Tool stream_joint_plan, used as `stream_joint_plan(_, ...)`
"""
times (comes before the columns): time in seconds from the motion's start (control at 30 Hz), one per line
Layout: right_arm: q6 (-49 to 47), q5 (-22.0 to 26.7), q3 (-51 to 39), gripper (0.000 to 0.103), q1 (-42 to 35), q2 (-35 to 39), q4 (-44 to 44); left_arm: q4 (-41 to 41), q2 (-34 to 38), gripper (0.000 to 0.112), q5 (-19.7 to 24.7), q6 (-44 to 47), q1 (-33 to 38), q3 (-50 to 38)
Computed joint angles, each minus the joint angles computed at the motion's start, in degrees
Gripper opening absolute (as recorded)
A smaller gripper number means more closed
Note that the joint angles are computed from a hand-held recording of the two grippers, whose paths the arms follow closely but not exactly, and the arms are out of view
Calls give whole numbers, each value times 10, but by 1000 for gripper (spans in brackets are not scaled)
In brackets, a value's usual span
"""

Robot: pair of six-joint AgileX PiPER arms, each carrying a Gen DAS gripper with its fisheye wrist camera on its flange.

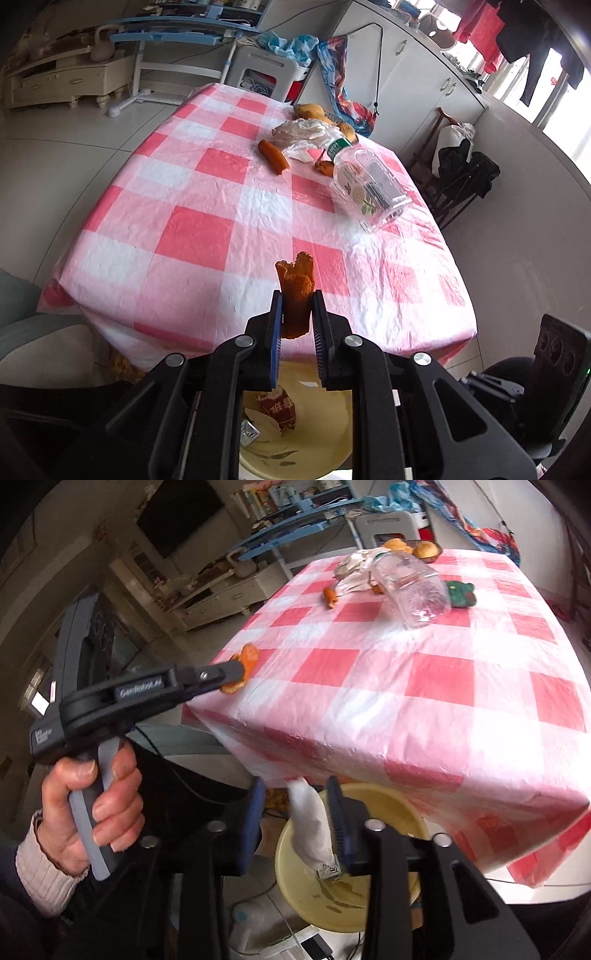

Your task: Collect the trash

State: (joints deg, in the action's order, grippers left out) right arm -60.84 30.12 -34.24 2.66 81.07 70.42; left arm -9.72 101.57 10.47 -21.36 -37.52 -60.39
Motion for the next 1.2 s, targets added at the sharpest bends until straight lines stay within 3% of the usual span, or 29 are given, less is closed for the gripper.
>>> stream_joint_plan(0.13, -65, -15, 46, 63, -54, -50, 118, 12, -5, 15, 18, -7, -25, 19)
stream_joint_plan(0.2, -91, -22, 65, 70, -80, -68, 172, -28, 9, 15, 55, 47, -42, 6)
stream_joint_plan(0.27, -110, -22, 76, 70, -98, -71, 210, 24, 30, 18, 95, 12, -70, -10)
stream_joint_plan(0.3, -113, -15, 78, 71, -108, -69, 217, 53, 43, 20, 120, -8, -85, -24)
stream_joint_plan(0.4, -107, -25, 81, 75, -109, -67, 219, 122, 58, 43, 154, -73, -111, -39)
stream_joint_plan(0.43, -104, -30, 81, 76, -106, -67, 218, 150, 52, 52, 149, -103, -116, -34)
stream_joint_plan(0.6, -80, -52, 88, 82, -91, -77, 200, 316, 18, 74, 120, -296, -111, 1)
stream_joint_plan(0.83, -60, -45, 86, 83, -98, -52, 189, 384, -9, 79, 93, -431, -59, 35)
stream_joint_plan(0.97, -41, -68, 82, 84, -75, -49, 171, 460, -21, 81, 81, -530, -53, 50)
stream_joint_plan(1.2, -29, -92, 77, 84, -47, -42, 156, 518, -21, 84, 94, -588, -62, 48)
